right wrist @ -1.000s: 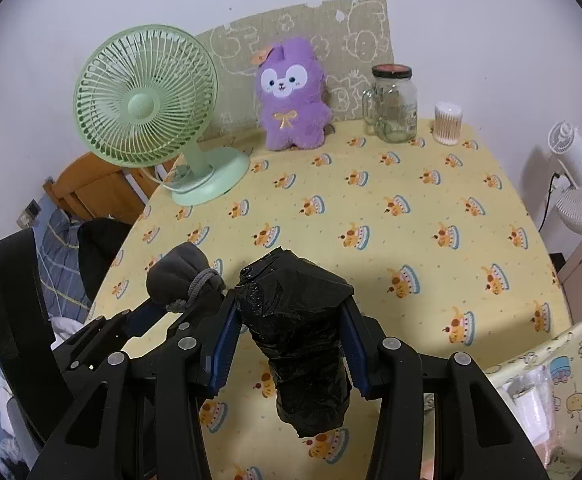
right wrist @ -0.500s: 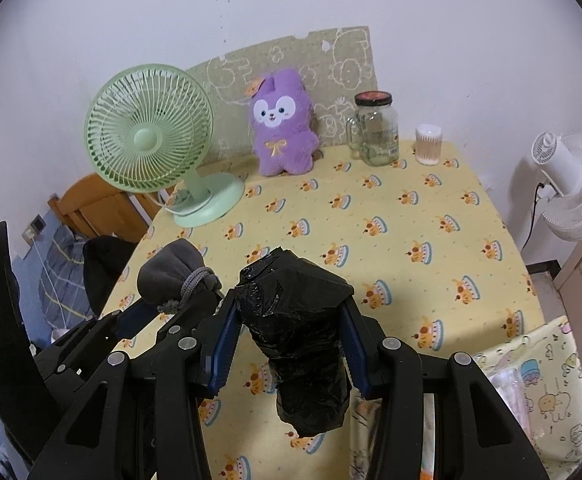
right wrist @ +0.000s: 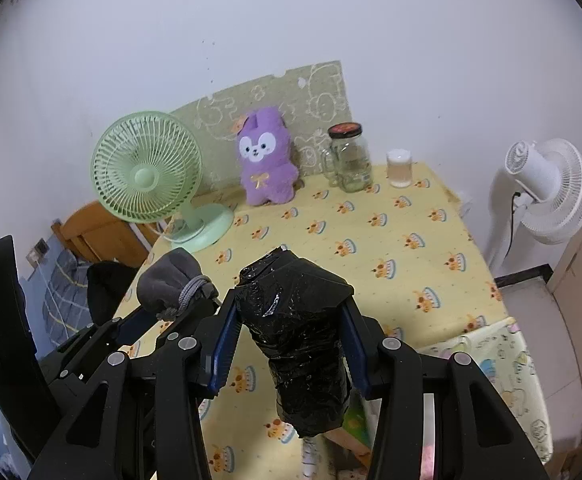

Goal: Organize soft objects
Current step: 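Carry the gray glove and black glove with both tools over the fabric basket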

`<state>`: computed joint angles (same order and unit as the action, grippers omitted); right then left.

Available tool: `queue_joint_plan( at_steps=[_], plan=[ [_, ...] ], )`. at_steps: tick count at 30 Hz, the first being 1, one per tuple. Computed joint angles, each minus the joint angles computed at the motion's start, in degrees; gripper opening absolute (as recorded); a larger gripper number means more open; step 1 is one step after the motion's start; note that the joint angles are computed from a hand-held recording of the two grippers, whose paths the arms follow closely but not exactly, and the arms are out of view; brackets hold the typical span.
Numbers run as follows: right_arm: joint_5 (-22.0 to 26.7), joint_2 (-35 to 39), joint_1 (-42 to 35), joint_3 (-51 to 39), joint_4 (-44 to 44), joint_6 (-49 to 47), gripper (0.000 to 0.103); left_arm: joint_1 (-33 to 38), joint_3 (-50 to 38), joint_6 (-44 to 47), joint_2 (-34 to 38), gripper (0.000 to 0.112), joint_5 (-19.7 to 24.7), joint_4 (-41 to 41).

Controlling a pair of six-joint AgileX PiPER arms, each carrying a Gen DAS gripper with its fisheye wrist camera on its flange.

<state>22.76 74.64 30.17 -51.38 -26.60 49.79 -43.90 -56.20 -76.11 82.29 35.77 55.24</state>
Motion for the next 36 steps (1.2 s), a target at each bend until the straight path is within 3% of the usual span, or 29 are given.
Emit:
queue_joint_plan(
  at_steps=[11, 20, 29, 36],
  plan=[
    [-0.26, -9.74, -6.04, 6.45, 6.60, -8.76, 0.050, -8.67, -4.75, -4.14, 2.92, 0.040, 5.87, 2.11],
    [-0.13, -15.88, -16.66, 10.41, 23.79, -28.87, 0.050, -14.35, -9.43, -5.26, 7.02, 0.040, 9.56, 2.18],
    [0.66, -17.88, -24.71, 12.47, 36.23, -43.80, 0.050, -16.53, -12.24, -4.98, 9.63, 0.040, 10.35, 1.21],
    [1.09, -19.53, -27.13, 13.56, 38.64, -47.40, 0.050, -18.09, -12.94, -5.01, 10.46, 0.040, 11.08, 1.13]
  ],
)
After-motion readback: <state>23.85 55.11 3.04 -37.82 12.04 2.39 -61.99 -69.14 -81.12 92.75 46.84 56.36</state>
